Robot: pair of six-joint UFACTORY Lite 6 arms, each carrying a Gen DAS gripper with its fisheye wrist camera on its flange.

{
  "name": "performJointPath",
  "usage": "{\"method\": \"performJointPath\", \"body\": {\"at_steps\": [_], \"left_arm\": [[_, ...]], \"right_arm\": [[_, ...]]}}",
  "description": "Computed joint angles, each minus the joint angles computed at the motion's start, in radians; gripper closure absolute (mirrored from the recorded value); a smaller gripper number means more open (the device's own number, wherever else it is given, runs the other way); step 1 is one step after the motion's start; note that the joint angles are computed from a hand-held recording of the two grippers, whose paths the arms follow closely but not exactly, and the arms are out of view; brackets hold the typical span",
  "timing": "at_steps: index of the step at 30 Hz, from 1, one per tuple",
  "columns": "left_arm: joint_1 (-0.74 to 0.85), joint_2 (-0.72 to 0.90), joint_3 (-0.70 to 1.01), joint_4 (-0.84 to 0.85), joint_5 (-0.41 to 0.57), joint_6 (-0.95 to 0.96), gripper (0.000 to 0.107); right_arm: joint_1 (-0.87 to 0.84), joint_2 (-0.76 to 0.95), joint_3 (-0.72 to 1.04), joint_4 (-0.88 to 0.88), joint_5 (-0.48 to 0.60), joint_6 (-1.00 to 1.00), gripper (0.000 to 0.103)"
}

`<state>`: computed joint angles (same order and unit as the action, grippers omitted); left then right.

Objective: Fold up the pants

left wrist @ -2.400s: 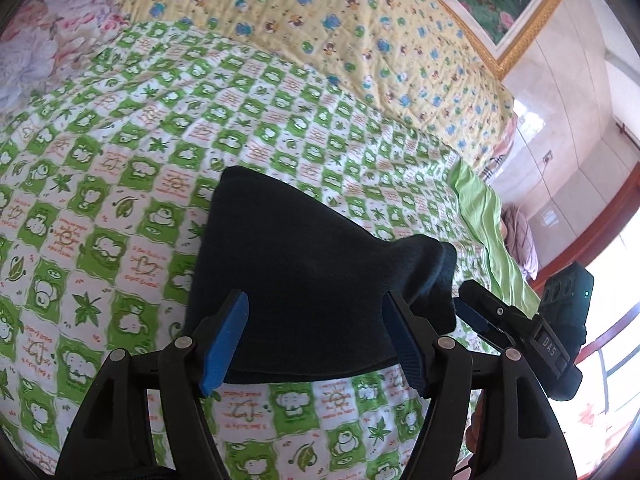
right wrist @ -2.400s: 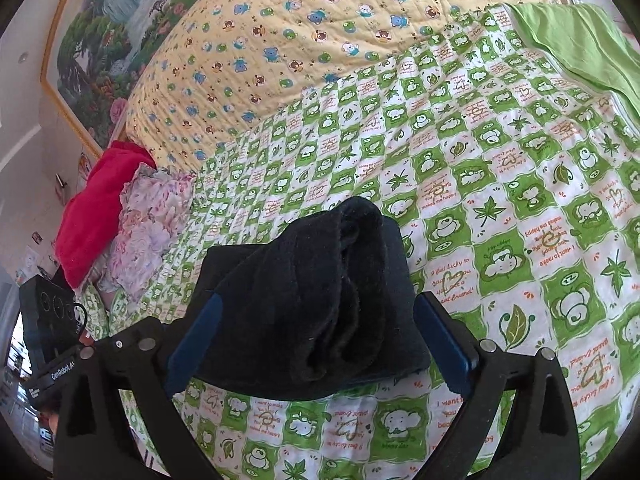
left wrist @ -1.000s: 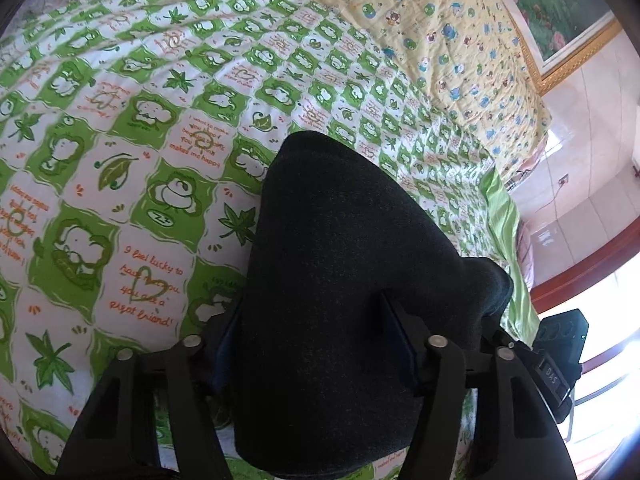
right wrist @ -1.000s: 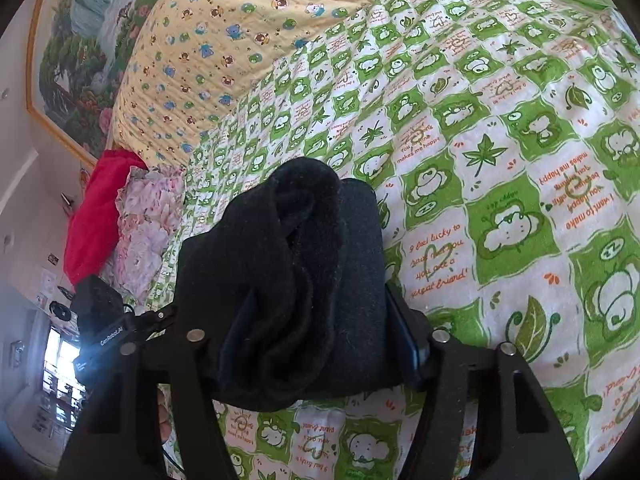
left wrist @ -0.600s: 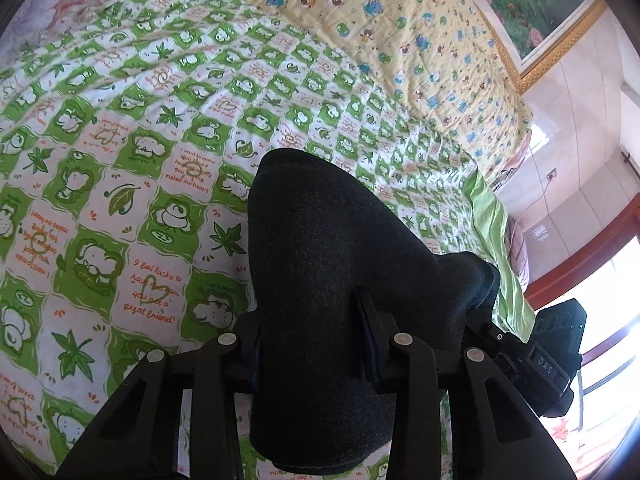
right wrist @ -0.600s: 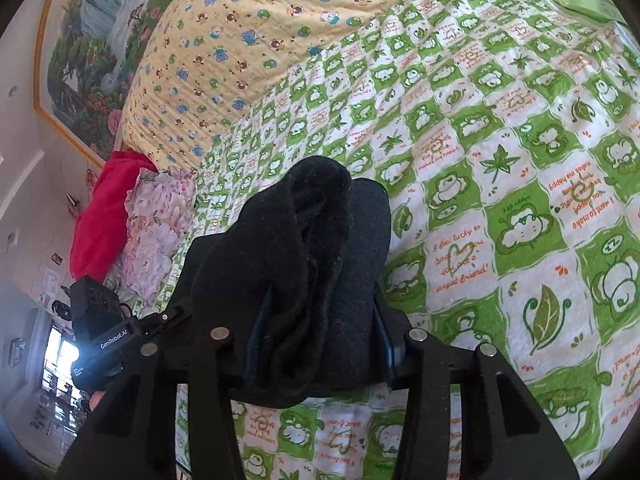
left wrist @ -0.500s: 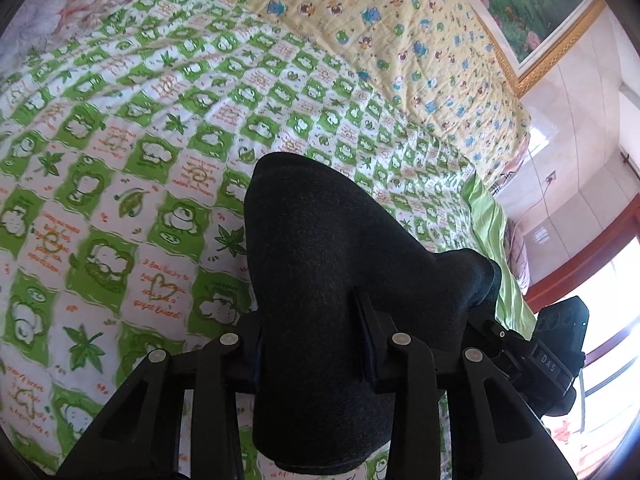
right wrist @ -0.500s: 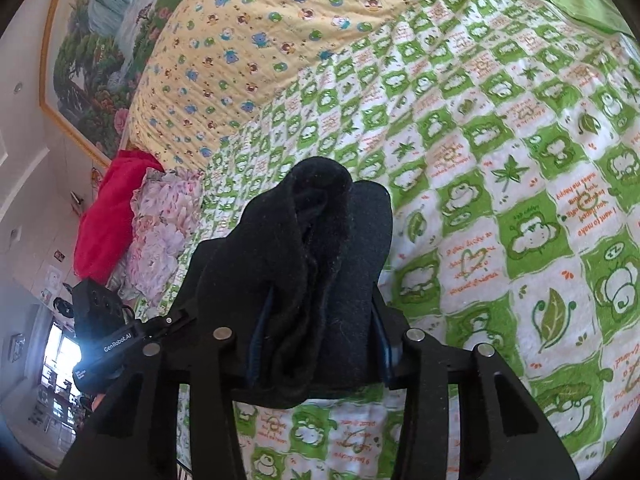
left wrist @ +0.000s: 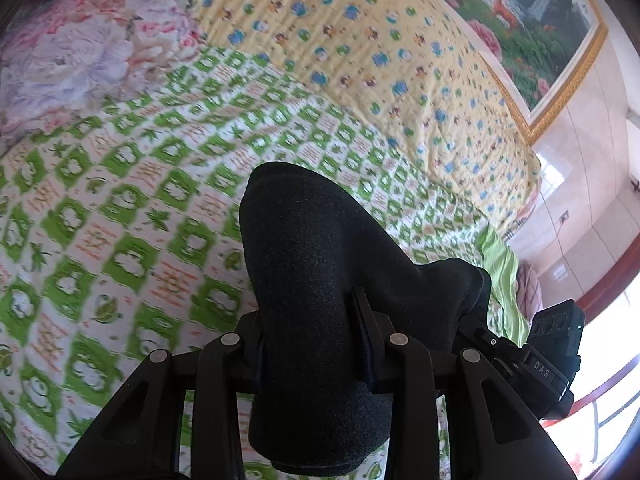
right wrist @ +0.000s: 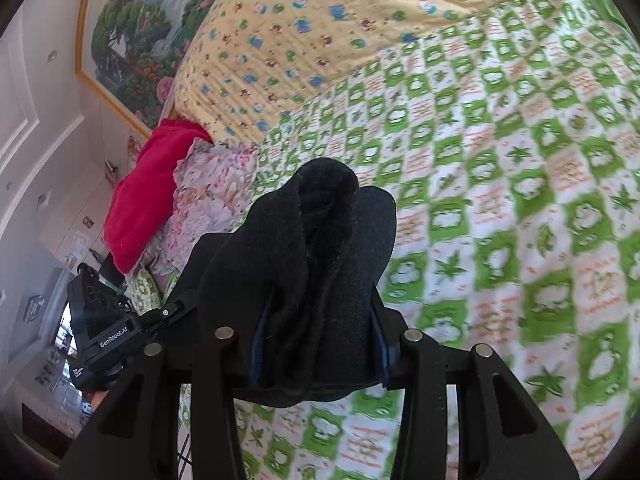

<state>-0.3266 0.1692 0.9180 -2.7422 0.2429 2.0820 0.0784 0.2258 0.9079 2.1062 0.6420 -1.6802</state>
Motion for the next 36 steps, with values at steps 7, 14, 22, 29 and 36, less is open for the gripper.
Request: {"method": "performJointPath", "body": {"at_steps": [7, 14, 22, 29, 36], "left_arm": [[0.111, -0.105, -0.101, 0.025, 0.005, -0.001, 0.073], [0.231, -0.145, -0.143, 0.151, 0.015, -0.093, 0.073], [0.336, -0.14, -0.143, 0.236, 0.024, -0.152, 0.073], [0.392, -0.08, -0.116, 0.262, 0.039, -0.164, 0.073], [0.397, -0.008, -0.094, 0.24, 0.04, -0.125, 0.072]], "right_arm": [[0.108, 0.149, 0.215, -0.03, -0.053, 0.056, 0.059], [0.182, 0.33, 0.483, -0.142, -0.105, 0.192, 0.059], [0.243, 0.534, 0.809, -0.359, -0.152, 0.423, 0.059], [0.27, 0.703, 1.06, -0.537, -0.163, 0.604, 0.059], [0.269, 0.823, 1.211, -0.694, -0.147, 0.774, 0.057]]}}
